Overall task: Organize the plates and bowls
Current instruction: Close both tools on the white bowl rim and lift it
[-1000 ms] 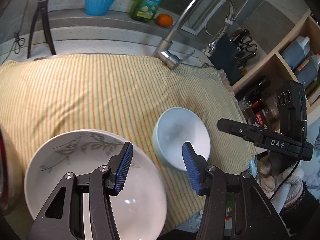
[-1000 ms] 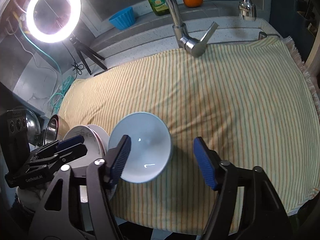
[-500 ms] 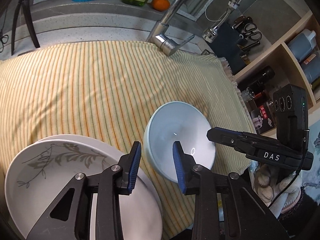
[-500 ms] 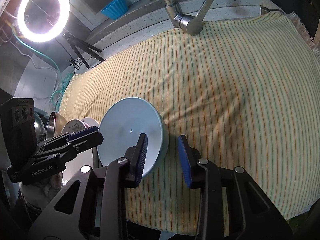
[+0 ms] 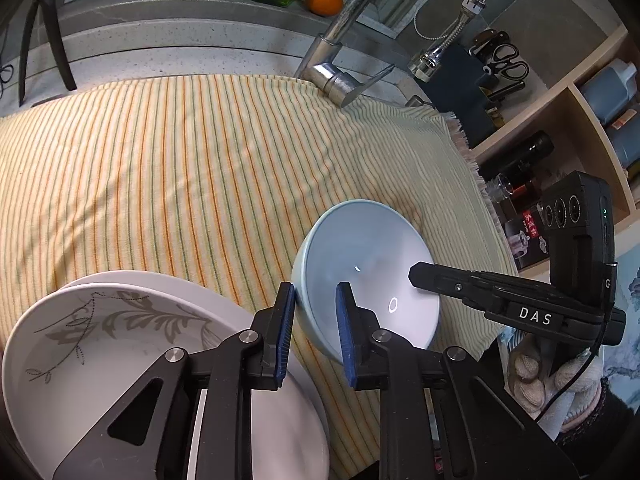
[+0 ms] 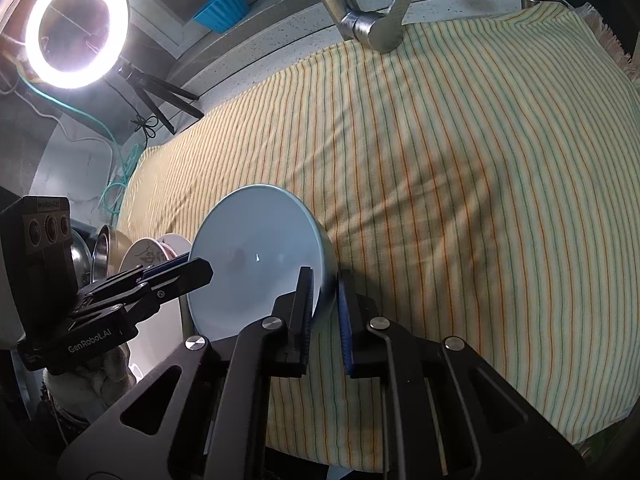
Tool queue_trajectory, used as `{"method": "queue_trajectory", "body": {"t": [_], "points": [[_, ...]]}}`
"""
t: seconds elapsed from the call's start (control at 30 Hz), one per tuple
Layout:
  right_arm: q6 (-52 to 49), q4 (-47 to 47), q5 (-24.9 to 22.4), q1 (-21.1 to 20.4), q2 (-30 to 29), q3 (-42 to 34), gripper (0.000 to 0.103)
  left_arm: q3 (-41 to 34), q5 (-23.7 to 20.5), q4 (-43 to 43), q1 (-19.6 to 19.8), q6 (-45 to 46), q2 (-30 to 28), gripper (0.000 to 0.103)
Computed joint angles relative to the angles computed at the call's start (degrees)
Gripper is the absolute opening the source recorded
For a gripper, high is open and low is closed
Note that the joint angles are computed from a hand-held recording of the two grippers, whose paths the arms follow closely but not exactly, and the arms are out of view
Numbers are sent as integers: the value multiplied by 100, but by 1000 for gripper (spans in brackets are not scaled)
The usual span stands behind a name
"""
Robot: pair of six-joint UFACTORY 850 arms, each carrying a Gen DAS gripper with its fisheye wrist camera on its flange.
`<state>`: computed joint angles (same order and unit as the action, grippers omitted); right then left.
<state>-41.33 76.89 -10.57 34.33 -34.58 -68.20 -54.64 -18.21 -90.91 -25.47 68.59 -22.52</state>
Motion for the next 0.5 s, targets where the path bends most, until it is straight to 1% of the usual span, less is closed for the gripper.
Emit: {"method": "queue_trajectory", "body": {"t": [0.07, 0.23, 0.5], "points": [[168, -166, 51, 16, 24, -5, 12, 10, -7, -44, 9, 43, 25, 19], [187, -163, 122, 53, 131, -5, 12, 121, -27, -405, 54, 401, 190, 19], [565, -576, 227, 209, 269, -151, 12, 425, -10, -969, 213, 941, 646, 19]]}}
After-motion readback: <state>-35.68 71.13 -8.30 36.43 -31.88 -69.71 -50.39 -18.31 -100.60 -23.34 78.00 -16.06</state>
